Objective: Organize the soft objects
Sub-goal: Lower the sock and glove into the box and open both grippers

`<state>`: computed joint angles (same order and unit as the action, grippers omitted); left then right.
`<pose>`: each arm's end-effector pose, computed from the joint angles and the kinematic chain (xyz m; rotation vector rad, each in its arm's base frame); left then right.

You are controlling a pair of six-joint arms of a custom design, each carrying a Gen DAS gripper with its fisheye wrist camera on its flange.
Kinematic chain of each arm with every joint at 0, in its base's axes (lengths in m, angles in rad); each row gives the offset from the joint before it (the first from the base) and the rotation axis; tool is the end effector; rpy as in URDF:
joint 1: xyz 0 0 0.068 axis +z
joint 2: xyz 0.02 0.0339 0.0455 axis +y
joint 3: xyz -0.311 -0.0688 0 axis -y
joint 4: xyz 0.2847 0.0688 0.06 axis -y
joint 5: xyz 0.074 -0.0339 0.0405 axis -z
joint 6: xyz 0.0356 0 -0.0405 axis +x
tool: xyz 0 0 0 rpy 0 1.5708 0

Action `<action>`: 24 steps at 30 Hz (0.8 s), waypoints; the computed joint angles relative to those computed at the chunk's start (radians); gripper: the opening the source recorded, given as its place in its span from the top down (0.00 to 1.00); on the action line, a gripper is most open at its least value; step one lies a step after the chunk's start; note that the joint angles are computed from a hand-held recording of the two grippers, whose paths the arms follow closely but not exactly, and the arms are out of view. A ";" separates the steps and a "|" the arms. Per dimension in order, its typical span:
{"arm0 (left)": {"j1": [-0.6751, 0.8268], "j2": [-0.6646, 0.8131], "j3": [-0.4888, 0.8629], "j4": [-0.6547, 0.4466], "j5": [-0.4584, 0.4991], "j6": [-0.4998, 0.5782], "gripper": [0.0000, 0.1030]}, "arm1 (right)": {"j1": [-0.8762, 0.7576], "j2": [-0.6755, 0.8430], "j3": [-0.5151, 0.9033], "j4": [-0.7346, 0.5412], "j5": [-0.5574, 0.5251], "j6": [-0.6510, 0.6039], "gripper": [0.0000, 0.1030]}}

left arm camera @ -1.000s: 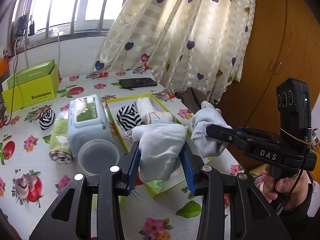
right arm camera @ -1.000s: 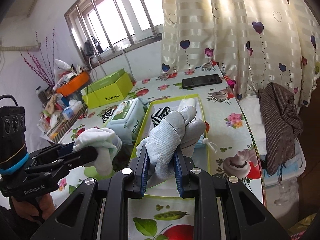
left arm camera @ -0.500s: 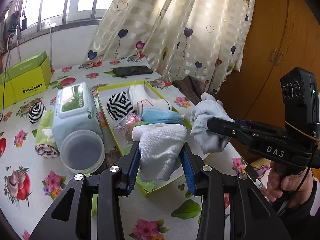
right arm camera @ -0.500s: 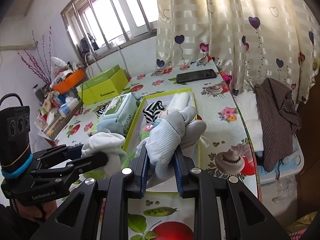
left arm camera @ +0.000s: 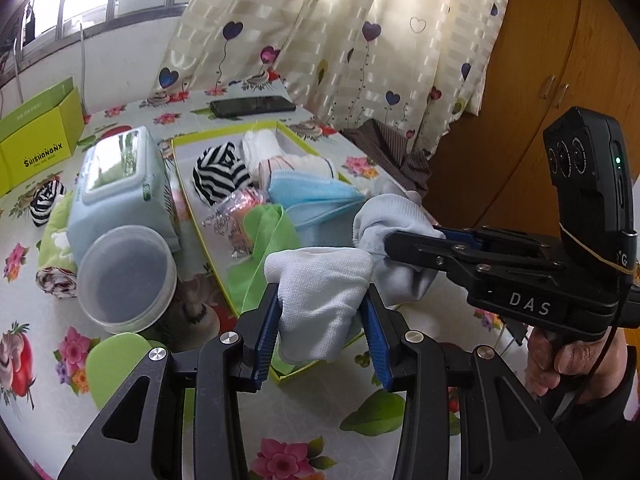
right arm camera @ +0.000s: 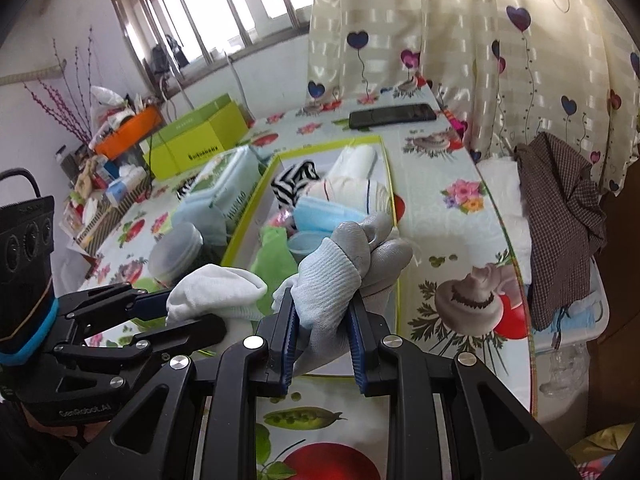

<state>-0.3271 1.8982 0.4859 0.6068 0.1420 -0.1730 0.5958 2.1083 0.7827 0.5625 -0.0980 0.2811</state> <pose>0.2824 -0.1011 0.0575 0.2536 2.3908 -0.4049 0.3172 0.2193 0.0434 -0.4249 2.3575 0.5408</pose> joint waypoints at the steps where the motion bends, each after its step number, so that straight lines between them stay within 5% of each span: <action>1: -0.002 0.006 0.004 -0.001 -0.003 0.000 0.60 | 0.000 0.006 0.004 -0.003 -0.001 -0.001 0.79; 24: -0.063 0.144 0.096 -0.008 -0.133 0.036 0.57 | -0.010 0.071 0.074 -0.052 -0.002 -0.025 0.78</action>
